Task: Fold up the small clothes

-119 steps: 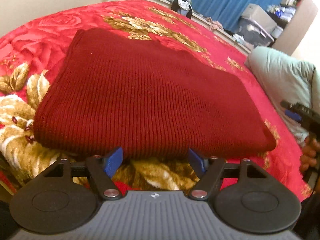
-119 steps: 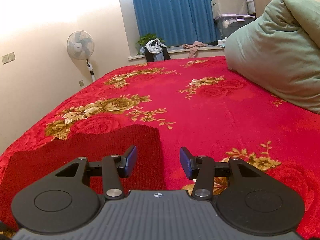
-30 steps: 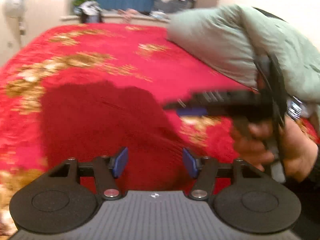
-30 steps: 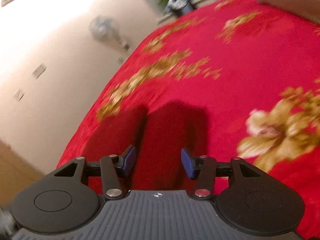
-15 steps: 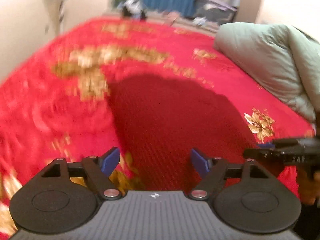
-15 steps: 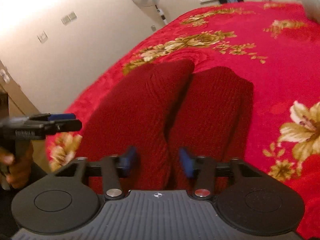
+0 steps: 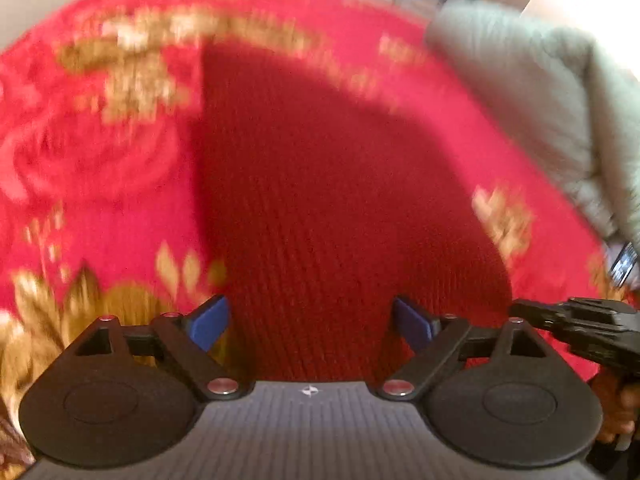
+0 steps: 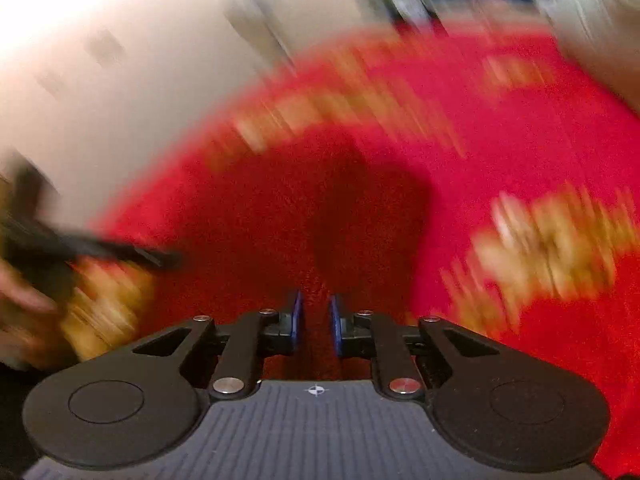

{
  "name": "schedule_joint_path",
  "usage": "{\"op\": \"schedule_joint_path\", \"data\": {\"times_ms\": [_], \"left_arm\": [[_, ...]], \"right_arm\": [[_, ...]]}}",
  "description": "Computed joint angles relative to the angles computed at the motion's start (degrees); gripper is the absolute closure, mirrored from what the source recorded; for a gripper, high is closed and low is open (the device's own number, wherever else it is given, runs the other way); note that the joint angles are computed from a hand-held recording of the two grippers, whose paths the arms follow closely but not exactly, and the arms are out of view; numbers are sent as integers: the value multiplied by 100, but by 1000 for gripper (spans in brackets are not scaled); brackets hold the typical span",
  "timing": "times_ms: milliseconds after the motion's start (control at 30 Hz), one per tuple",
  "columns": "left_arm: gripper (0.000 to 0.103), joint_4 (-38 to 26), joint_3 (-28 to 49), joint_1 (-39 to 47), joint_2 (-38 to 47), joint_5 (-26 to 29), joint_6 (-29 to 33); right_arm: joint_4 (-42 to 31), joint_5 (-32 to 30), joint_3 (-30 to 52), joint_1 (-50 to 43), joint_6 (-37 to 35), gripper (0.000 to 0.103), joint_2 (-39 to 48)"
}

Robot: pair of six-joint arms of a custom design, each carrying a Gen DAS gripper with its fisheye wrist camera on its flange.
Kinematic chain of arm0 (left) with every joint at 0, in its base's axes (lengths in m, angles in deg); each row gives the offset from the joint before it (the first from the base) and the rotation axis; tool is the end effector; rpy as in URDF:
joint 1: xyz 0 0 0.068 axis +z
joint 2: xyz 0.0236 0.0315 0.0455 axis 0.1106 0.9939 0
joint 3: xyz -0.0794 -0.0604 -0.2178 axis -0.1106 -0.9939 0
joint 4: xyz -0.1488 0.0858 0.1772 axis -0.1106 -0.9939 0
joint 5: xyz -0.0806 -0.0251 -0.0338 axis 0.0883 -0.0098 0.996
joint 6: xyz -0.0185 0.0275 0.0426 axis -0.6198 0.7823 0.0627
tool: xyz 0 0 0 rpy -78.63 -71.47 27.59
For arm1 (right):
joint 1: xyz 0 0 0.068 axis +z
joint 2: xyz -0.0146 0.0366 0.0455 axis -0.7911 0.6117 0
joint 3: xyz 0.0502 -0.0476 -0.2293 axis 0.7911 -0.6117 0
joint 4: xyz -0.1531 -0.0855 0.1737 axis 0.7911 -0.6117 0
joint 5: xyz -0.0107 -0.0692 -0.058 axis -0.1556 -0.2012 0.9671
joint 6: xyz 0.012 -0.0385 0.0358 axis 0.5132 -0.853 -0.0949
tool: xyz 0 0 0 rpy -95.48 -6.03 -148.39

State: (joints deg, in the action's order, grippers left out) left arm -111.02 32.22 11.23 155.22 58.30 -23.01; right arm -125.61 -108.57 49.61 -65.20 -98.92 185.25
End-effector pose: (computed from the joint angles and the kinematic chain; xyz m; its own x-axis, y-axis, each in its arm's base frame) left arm 0.2841 0.0162 0.2837 -0.8508 -0.2160 -0.4790 -0.0924 0.9589 -0.2684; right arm 0.3219 -0.0501 0.2370 -0.7448 -0.2039 -0.6354 -0.5013 0.7994 0.3310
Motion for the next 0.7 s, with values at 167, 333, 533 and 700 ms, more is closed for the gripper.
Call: {"op": "schedule_joint_path", "data": {"times_ms": [167, 333, 533, 700], "left_arm": [[9, 428, -192, -250, -415, -335, 224], [9, 1091, -419, -93, -728, -249, -63], [9, 846, 464, 65, -61, -237, -146], [9, 326, 1250, 328, 1100, -163, 138]], "right_arm": [[247, 43, -89, 134, 258, 98, 69], [450, -111, -226, 65, 267, 97, 98], [584, -28, -457, 161, 165, 97, -158], [613, -122, -475, 128, 206, 96, -119]]}}
